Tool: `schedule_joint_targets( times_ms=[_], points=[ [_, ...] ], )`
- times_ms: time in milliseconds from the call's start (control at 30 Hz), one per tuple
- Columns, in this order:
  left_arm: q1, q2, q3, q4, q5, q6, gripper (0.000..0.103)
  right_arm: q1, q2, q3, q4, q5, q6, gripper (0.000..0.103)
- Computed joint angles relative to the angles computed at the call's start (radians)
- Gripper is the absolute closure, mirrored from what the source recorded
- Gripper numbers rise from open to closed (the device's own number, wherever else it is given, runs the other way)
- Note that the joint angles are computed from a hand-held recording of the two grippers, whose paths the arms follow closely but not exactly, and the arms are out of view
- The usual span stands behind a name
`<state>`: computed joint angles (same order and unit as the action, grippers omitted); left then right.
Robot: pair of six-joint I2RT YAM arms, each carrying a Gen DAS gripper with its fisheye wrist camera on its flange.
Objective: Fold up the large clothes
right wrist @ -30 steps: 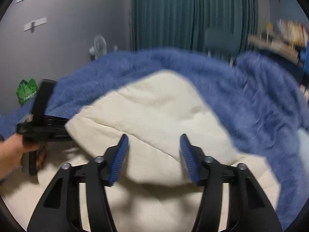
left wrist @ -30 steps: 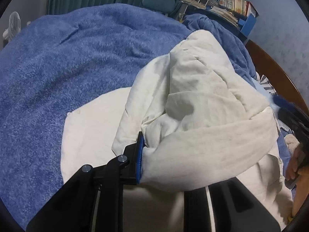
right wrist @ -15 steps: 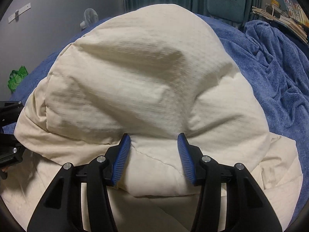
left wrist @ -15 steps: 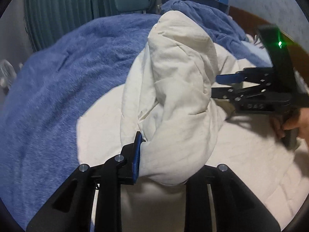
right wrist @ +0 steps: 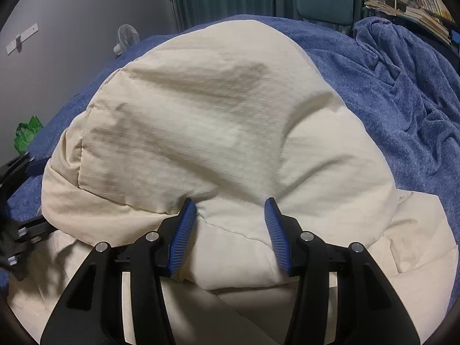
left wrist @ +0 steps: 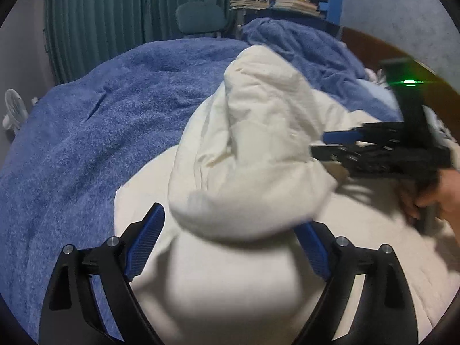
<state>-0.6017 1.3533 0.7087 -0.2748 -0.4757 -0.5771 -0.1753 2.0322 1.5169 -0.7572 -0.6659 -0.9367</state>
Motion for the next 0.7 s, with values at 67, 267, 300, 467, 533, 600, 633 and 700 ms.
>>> schedule_joint_targets(
  times_ms=[67, 267, 300, 467, 533, 600, 633, 700],
  points=[
    [-0.069, -0.134, -0.055, -0.018, -0.058, -0.022, 0.017, -0.002, 0.01, 0.015, -0.009, -0.007, 0.001, 0.055],
    [-0.064, -0.204, -0.003, -0.001, -0.063, -0.018, 0.018, -0.016, 0.007, 0.049, -0.046, -0.045, 0.0, 0.059],
    [-0.045, -0.167, 0.02, 0.01, -0.043, -0.002, 0.018, -0.027, 0.007, 0.063, -0.058, -0.059, 0.008, 0.06],
    [0.024, 0.068, 0.111, 0.064, -0.019, 0.088, 0.037, -0.042, 0.027, 0.139, -0.012, -0.017, 0.078, 0.06],
    [0.071, 0.16, 0.137, 0.063, -0.012, 0.105, 0.037, -0.014, 0.083, 0.201, -0.017, 0.073, 0.09, 0.06],
    [0.144, 0.243, 0.154, 0.065, 0.049, 0.101, 0.037, 0.007, 0.113, 0.231, -0.02, 0.12, 0.088, 0.06],
    [0.177, 0.261, 0.149, 0.081, 0.087, 0.104, 0.037, 0.022, 0.11, 0.211, 0.016, 0.148, 0.087, 0.06],
    [0.226, 0.306, 0.163, 0.096, 0.136, 0.108, 0.035, 0.049, 0.101, 0.162, 0.091, 0.211, 0.087, 0.06]
  ],
)
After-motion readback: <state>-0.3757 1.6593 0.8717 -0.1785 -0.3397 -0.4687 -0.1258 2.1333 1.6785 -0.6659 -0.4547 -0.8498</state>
